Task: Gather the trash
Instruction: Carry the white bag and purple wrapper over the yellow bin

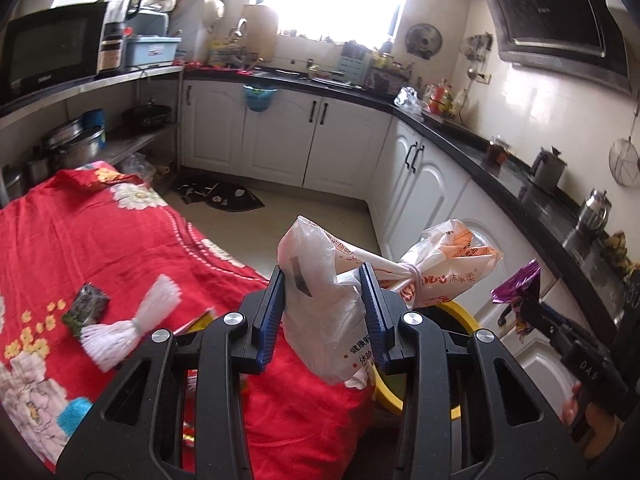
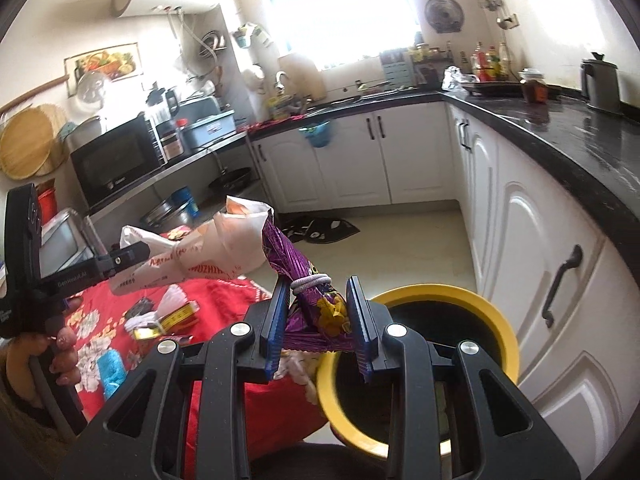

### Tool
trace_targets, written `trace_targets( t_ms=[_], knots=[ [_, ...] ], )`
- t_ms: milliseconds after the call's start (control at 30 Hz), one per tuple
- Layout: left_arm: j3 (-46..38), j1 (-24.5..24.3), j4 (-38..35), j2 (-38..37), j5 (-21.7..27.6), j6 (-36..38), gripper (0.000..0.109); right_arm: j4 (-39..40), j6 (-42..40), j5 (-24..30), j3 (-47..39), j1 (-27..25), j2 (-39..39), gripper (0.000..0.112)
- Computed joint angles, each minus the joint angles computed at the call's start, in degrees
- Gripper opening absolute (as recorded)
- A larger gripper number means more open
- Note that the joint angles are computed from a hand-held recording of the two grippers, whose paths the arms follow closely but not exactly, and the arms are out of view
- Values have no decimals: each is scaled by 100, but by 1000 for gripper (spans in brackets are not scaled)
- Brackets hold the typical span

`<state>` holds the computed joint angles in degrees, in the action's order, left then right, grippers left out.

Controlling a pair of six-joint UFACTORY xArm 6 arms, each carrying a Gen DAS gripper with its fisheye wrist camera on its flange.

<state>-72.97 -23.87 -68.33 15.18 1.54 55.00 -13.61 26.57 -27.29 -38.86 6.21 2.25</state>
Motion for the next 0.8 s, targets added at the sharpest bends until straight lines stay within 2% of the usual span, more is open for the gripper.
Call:
trace_targets(
  t_ms=[200,400,733,800],
  knots=[
    [-123,-247,705,238,-145,-496,30,142,-30,-56,126,-173,-58,28],
    [-221,-377,2036,515,-235,-1568,30,344,-156,-153,264,-308,-68,28],
    [-285,-246,5959,968,-269,-4870,30,235,80,-234,278,-539,73,28],
    [-335,-234,6340,1053,-209,-5177,30,306,49,-230,256,-525,125,28]
  ],
)
